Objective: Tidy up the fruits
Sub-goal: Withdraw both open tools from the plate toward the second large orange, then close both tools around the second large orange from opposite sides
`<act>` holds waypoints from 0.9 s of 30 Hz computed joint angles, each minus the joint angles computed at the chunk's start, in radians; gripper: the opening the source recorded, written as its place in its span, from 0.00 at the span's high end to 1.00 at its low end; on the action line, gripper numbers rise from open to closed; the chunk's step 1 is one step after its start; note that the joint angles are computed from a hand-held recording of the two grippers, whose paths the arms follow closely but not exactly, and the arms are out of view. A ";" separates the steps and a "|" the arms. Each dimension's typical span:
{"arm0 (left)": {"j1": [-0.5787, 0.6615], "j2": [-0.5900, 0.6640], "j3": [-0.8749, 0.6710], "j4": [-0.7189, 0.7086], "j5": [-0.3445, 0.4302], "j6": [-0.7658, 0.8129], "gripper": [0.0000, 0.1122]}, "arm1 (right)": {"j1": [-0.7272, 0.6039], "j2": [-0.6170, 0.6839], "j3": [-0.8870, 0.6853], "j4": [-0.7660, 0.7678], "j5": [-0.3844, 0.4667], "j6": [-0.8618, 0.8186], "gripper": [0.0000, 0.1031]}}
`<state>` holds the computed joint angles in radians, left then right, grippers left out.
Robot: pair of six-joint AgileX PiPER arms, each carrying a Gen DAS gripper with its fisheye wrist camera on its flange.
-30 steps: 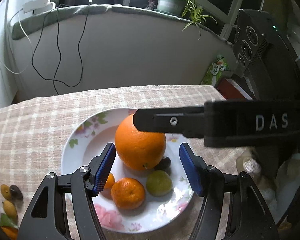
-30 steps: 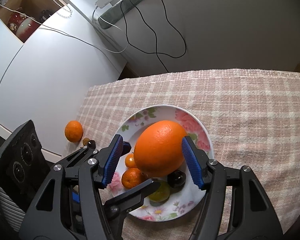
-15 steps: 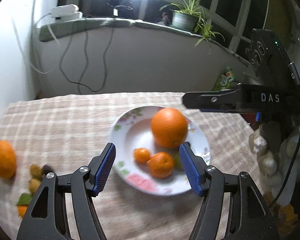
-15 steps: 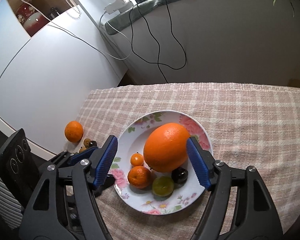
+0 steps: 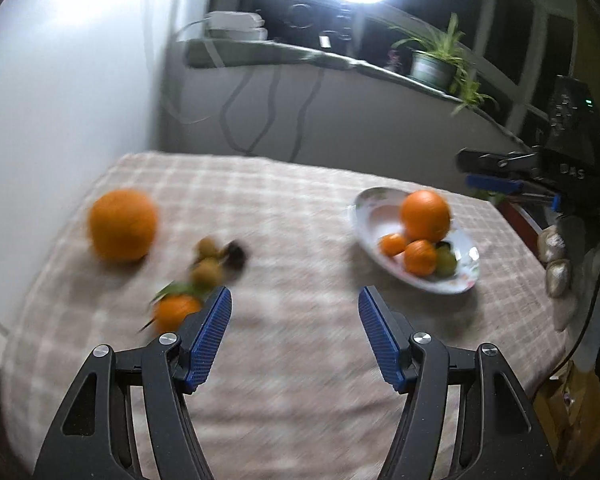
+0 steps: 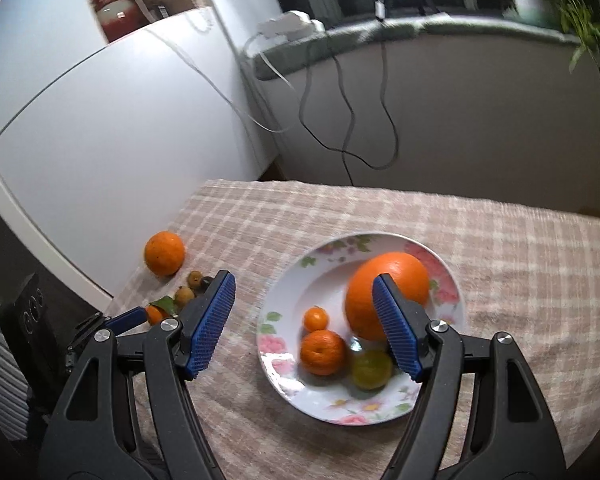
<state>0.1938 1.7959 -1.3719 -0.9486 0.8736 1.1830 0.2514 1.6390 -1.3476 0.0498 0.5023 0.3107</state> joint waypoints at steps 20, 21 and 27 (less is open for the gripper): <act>0.170 0.137 -0.143 -0.002 0.019 -0.036 0.42 | 0.194 0.330 -0.411 -0.028 0.188 -0.063 0.28; 0.172 0.145 -0.154 0.000 0.018 -0.039 0.42 | 0.198 0.349 -0.437 -0.025 0.199 -0.066 0.28; 0.170 0.194 -0.229 0.020 0.022 -0.084 0.39 | 0.221 0.457 -0.593 -0.045 0.263 -0.049 0.12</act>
<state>0.3641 1.9894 -1.6006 -0.9290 0.8953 1.0992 0.4723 2.0956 -1.9404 0.0052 0.7650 0.2618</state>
